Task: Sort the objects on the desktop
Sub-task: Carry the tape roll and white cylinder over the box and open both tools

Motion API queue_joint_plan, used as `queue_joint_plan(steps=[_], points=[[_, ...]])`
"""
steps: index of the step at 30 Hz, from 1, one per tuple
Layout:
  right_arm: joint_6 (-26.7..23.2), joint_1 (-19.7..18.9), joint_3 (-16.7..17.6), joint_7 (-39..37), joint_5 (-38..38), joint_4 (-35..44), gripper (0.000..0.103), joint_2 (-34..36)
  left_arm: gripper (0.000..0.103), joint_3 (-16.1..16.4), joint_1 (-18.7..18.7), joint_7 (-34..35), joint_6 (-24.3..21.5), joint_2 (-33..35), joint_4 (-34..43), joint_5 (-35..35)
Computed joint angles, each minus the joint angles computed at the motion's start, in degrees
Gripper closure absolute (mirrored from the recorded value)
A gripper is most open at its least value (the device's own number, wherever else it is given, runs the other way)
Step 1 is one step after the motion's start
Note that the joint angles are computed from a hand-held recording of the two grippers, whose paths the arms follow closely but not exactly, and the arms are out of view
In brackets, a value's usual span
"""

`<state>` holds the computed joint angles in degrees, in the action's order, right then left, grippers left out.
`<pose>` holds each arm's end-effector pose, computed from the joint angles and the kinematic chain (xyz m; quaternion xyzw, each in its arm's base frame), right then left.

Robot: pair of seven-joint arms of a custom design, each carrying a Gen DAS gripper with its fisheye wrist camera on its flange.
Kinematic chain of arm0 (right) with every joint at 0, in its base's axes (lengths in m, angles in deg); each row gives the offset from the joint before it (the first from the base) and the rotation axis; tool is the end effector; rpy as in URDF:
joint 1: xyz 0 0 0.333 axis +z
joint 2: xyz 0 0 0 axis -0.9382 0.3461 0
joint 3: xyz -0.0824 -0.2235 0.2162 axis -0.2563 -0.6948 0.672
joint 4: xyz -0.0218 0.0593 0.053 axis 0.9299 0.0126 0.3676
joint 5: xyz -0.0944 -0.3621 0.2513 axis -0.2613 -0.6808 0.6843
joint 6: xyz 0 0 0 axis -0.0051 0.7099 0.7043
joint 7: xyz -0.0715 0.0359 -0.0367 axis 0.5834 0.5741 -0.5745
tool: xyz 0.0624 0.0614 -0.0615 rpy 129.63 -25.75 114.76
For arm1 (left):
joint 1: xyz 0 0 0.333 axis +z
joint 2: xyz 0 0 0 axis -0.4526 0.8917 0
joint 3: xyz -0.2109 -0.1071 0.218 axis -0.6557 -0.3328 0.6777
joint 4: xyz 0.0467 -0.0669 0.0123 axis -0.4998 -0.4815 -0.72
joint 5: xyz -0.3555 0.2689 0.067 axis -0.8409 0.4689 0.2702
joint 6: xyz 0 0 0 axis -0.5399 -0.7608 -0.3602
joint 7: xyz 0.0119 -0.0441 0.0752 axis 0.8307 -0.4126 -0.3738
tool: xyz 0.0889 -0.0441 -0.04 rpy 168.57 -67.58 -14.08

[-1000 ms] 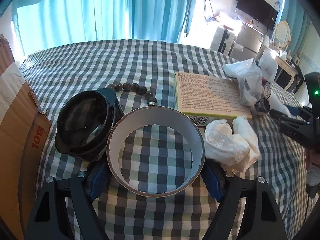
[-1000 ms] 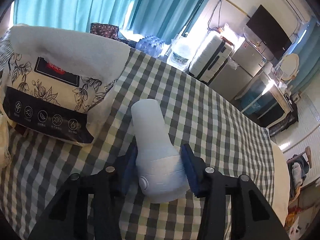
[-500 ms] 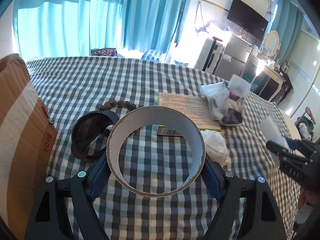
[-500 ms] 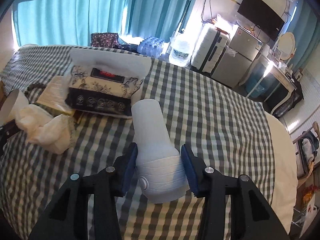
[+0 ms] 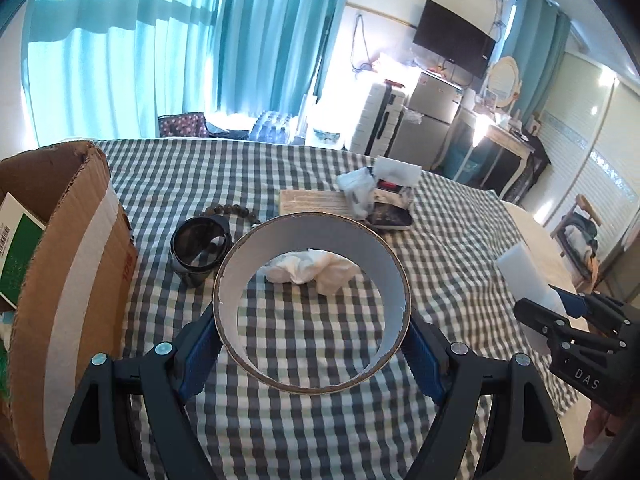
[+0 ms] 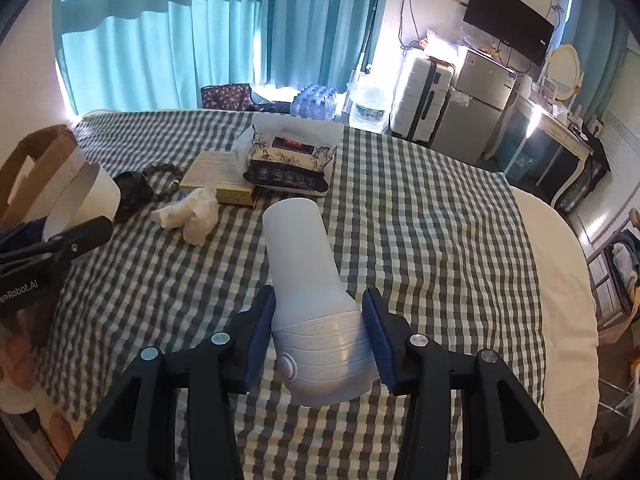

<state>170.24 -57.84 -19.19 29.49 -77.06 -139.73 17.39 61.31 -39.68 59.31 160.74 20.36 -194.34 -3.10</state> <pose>0.4498 0.1952 0.5429 -0.7823 0.5242 -0.2317 0.2441 0.4301 -0.2721 0.5249 -0.7064 0.5929 -0.3197 0.2172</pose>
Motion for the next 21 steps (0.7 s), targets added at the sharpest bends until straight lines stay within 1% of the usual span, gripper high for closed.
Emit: queue_joint_plan(steps=[1,5,6,10,15,21], points=[[-0.5,0.2,0.1,0.4,0.3,-0.1,0.058,-0.7,0.02,0.2,-0.8,0.8,-0.8,-0.9,-0.3,-0.5],[-1.9,1.3,0.5,1.5,1.6,0.3,0.058,-3.5,0.021,0.5,-2.0,2.5,-4.5,-3.2,0.5,-1.7],[-2.4,1.7,0.7,1.7,2.0,0.6,0.058,-4.0,0.021,0.5,-2.1,2.5,-5.0,-3.8,0.6,-1.9],[-3.2,3.2,2.0,2.9,3.1,3.2,0.058,-4.6,0.02,1.8,-1.9,4.3,-9.4,-8.9,0.4,-3.0],[-3.3,8.1,2.4,2.4,7.0,9.3,0.058,-1.7,0.02,3.8,-0.4,7.2,-13.0,-16.1,-1.3,-3.4],[-1.3,12.6,5.5,3.0,8.6,17.3,0.058,5.2,0.02,6.7,2.7,11.0,-17.5,-25.6,-5.8,-3.9]])
